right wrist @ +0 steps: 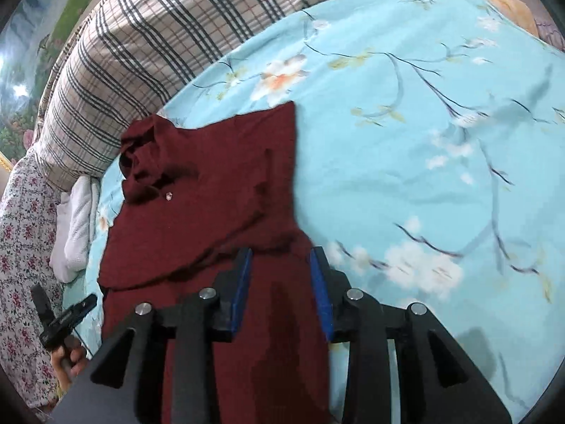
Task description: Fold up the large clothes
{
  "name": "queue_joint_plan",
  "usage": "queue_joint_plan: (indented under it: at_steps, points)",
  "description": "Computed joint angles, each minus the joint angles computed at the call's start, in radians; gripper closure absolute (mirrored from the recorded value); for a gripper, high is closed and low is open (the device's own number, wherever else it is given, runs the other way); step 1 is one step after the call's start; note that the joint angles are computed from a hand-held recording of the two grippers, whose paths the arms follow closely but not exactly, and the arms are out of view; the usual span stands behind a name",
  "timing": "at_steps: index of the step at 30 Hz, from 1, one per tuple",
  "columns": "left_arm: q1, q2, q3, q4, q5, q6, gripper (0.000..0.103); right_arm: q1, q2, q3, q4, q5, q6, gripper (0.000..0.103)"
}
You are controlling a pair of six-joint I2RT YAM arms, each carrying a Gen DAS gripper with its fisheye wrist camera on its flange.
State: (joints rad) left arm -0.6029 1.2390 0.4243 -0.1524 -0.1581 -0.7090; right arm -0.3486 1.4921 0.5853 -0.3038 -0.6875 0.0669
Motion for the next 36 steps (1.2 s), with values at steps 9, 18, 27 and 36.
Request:
queue_joint_plan:
  at_steps: [9,18,27,36]
  points:
    - [-0.155,-0.159,-0.092,-0.083,-0.043,-0.091,0.037,-0.125,-0.022,-0.041,-0.197,-0.092,-0.235,0.068]
    - [0.036,0.092,0.207,-0.014,0.059,0.088,0.036,0.040,0.043,0.113,-0.054,-0.114,-0.005,0.068]
    - [0.174,0.639,0.836,-0.086,0.102,0.150,0.033,0.369,0.434,0.599,0.124,-0.067,0.216,0.068]
    - [0.336,1.082,1.509,-0.305,0.181,0.212,0.033,0.541,0.893,1.379,-0.123,0.031,0.161,0.052]
